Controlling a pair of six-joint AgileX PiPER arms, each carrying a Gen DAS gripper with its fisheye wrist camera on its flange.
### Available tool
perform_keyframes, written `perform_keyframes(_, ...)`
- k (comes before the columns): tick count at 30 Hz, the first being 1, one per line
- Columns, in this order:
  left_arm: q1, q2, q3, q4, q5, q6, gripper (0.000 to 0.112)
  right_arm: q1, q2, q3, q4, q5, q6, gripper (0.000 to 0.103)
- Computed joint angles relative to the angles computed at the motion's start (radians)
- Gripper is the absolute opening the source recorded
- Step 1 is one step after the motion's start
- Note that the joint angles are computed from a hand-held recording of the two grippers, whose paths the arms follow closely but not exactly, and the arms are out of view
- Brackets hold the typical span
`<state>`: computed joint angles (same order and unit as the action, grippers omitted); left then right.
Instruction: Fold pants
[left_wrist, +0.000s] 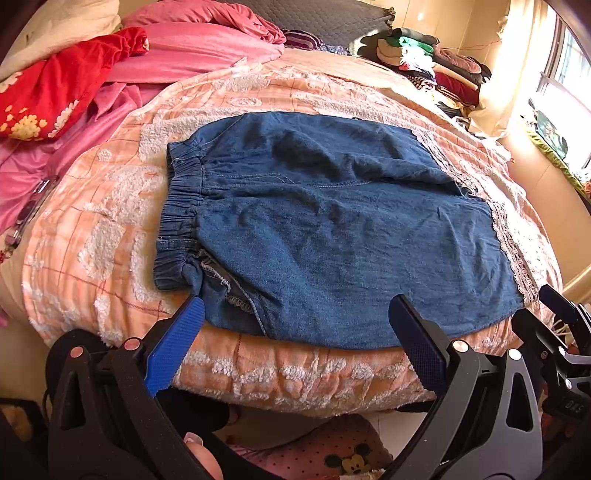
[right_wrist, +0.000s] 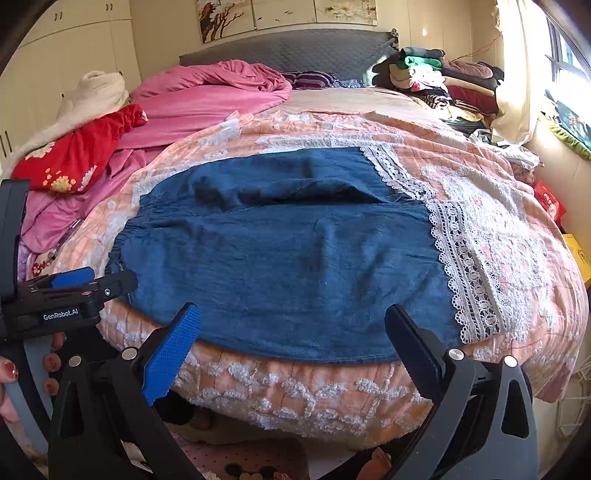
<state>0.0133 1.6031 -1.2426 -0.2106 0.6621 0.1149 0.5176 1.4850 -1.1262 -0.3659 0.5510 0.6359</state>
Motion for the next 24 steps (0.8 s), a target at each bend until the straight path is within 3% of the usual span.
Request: perform_keyframes(24,-0.021,0.002,-0.009,0.031,0.002,-0.028,0.094,-0.008,0.006,-0.002,-0.003,0.003,-0.003,0.099)
